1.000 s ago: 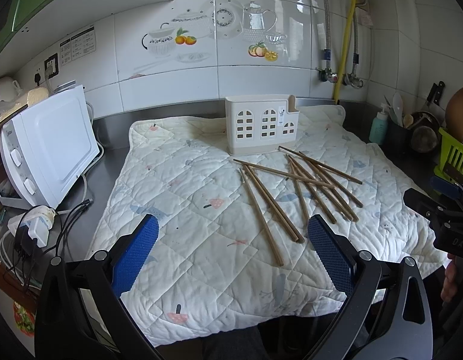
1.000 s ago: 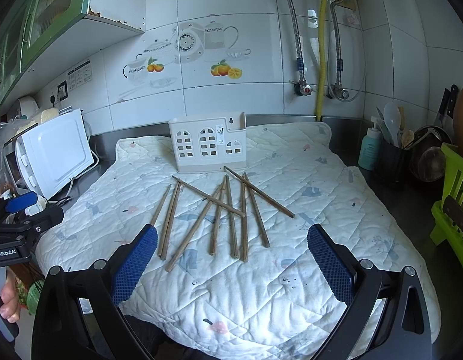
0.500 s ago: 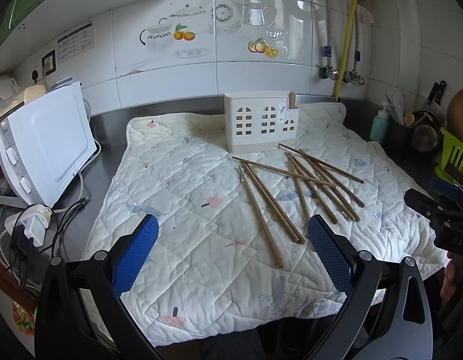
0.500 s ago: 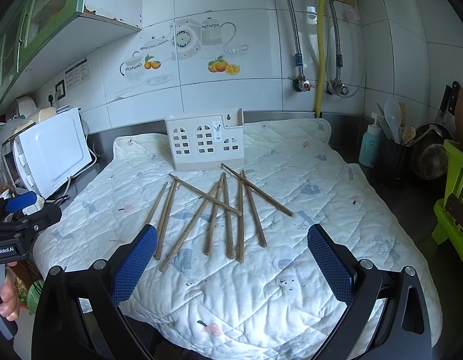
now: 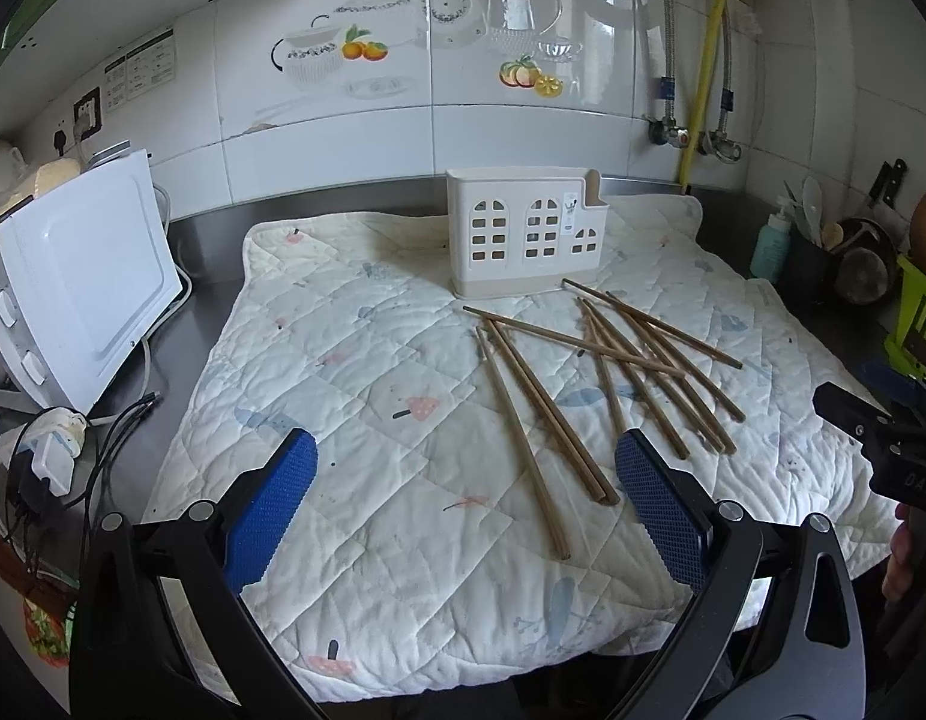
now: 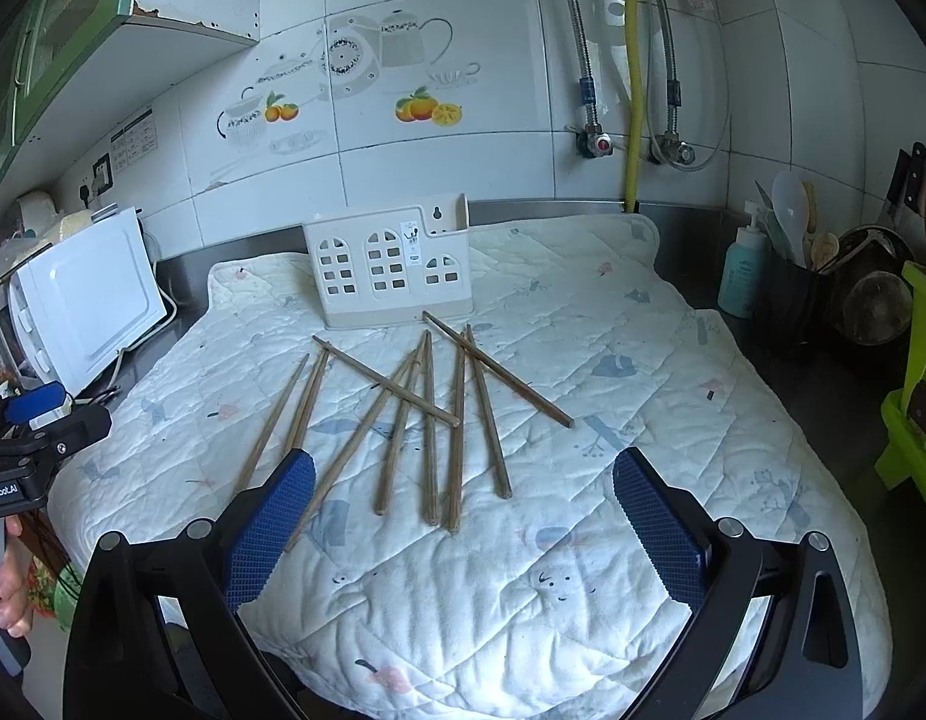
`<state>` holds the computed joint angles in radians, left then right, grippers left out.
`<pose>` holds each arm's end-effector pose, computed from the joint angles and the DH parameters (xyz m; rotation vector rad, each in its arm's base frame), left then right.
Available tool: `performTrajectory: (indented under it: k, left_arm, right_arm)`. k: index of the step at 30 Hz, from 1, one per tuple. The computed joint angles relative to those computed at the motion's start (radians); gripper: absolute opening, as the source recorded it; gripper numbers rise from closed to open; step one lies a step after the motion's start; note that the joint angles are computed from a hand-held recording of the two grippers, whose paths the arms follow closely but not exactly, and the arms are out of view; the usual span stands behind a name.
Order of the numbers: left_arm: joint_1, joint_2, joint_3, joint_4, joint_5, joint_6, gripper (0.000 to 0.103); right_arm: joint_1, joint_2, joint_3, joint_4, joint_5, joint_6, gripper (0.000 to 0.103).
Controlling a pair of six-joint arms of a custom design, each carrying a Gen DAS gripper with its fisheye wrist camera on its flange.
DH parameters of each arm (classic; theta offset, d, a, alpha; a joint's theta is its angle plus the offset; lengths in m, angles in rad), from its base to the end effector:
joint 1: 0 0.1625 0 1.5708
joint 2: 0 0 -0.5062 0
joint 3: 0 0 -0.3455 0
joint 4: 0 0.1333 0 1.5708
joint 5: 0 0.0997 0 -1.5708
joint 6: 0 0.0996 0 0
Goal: Organize utensils
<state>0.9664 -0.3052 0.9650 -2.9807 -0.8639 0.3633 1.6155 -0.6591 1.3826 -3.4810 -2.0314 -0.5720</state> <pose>-0.3374 -0.8369 0.1154 0.7885 2.2319 -1.0195 0.1238 -0.7744 0.3028 0.3235 -2.1185 1.2489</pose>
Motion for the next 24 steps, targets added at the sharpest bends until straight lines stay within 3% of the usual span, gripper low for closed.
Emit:
performTrajectory:
  k: [6,9,17,24]
  left_arm:
    - [0.013,0.020,-0.060,0.083,-0.023,-0.038,0.098]
    - [0.021,0.030,-0.081,0.117,-0.032,-0.056,0.098]
    - [0.035,0.068,-0.155,0.168,-0.038,-0.078,0.097]
    - [0.050,0.103,-0.238,0.269,-0.046,-0.114,0.087]
  right_arm:
    - [-0.014,0.012,-0.036,0.036,0.006,0.008,0.094]
    - [-0.025,0.016,-0.064,0.083,0.007,0.023,0.080]
    - [-0.055,0.032,-0.152,0.194,0.007,0.051,0.074]
    - [-0.093,0.055,-0.273,0.362,0.033,0.095,0.060]
